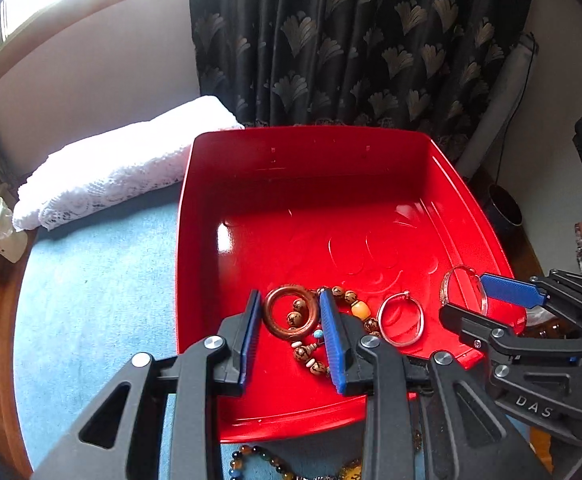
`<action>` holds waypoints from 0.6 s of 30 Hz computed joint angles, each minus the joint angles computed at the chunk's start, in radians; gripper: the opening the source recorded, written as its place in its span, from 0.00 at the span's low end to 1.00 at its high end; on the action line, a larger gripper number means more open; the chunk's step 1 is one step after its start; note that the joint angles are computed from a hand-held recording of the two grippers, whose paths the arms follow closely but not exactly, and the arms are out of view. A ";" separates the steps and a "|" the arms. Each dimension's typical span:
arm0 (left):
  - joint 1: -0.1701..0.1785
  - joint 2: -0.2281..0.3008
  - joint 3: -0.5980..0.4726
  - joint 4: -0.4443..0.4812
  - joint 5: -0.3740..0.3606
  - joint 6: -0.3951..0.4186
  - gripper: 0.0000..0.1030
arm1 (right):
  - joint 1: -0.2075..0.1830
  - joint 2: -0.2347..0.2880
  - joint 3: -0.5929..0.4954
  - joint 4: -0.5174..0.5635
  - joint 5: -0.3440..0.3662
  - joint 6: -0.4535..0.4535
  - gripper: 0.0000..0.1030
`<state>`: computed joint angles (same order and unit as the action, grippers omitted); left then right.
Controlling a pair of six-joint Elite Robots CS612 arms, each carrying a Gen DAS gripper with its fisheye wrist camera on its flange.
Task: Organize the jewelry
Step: 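Lower the ring into the red box with the left tool while the right tool releases the bangle inside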
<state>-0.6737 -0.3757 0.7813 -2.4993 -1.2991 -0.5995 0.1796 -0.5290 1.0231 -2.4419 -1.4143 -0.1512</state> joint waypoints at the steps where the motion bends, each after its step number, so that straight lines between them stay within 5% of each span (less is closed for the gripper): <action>1: 0.001 0.003 -0.003 0.002 -0.003 -0.001 0.30 | 0.000 0.002 -0.002 0.000 0.000 0.000 0.47; 18: -0.007 -0.056 0.101 -0.094 0.029 0.007 0.43 | -0.013 -0.056 0.094 -0.094 0.025 0.026 0.48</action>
